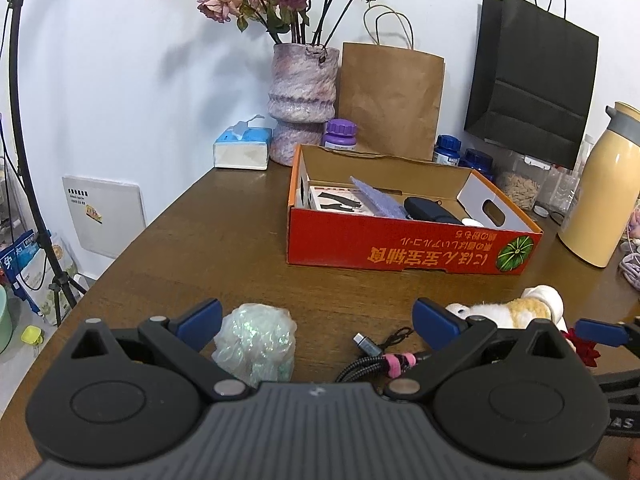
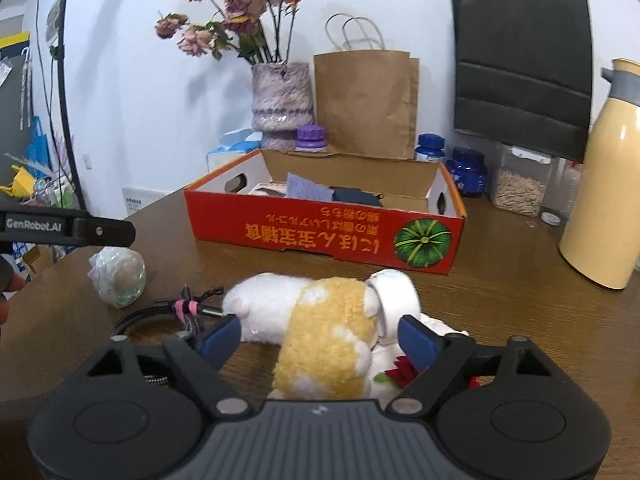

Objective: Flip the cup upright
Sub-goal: 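Grasp the plush toy with the right tool, then grasp the white tape roll with the left tool while the right tool holds the plush toy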

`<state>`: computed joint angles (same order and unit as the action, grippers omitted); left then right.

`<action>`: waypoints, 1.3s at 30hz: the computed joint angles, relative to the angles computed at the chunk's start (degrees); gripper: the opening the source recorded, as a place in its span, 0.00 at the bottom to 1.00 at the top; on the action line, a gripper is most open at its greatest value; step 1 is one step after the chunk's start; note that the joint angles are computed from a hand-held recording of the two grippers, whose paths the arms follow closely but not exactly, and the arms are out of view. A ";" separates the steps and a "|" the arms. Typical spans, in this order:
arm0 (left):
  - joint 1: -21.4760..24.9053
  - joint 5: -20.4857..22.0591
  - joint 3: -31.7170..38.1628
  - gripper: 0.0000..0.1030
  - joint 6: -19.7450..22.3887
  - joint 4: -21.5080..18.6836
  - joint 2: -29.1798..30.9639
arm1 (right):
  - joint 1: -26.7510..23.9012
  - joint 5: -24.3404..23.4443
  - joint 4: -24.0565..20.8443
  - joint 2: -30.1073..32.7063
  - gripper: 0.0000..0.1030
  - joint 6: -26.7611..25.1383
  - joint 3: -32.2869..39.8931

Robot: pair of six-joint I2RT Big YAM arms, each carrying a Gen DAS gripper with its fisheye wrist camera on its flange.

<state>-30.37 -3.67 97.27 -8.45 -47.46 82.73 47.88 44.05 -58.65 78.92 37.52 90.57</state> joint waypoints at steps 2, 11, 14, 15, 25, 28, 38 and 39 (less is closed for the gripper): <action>0.13 0.06 -0.22 1.00 0.12 -0.13 -0.14 | -0.58 -0.99 -0.26 0.61 0.73 -0.17 0.25; 0.26 0.30 -0.56 1.00 -0.29 -0.83 -0.38 | -3.24 -3.81 -2.58 3.20 0.64 -0.12 1.74; 0.17 -0.02 -0.72 1.00 -0.34 -0.97 -0.51 | -3.62 -4.81 -2.04 3.92 0.53 -0.36 1.69; 0.18 -0.07 -0.76 1.00 -0.37 -1.02 -0.54 | -3.63 -4.97 -1.11 3.78 0.49 -0.47 1.07; 0.01 -1.79 -1.51 1.00 -1.53 -1.34 -1.59 | -2.64 -6.60 9.56 -1.07 0.46 -2.45 -5.22; -0.16 -2.51 -1.44 1.00 -1.54 -1.25 -1.81 | -2.36 -6.46 11.93 -2.47 0.46 -2.74 -6.48; -1.63 -2.94 -0.17 1.00 -2.04 -2.04 -0.96 | -1.47 -3.02 17.51 -6.41 0.46 -4.20 -9.55; -1.85 -2.88 -0.03 1.00 -2.06 -2.06 -0.81 | -1.48 -2.58 17.72 -6.68 0.46 -4.29 -9.74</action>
<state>-32.22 -6.55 97.24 -10.51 -49.51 81.92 46.40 41.46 -40.94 72.23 33.23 80.83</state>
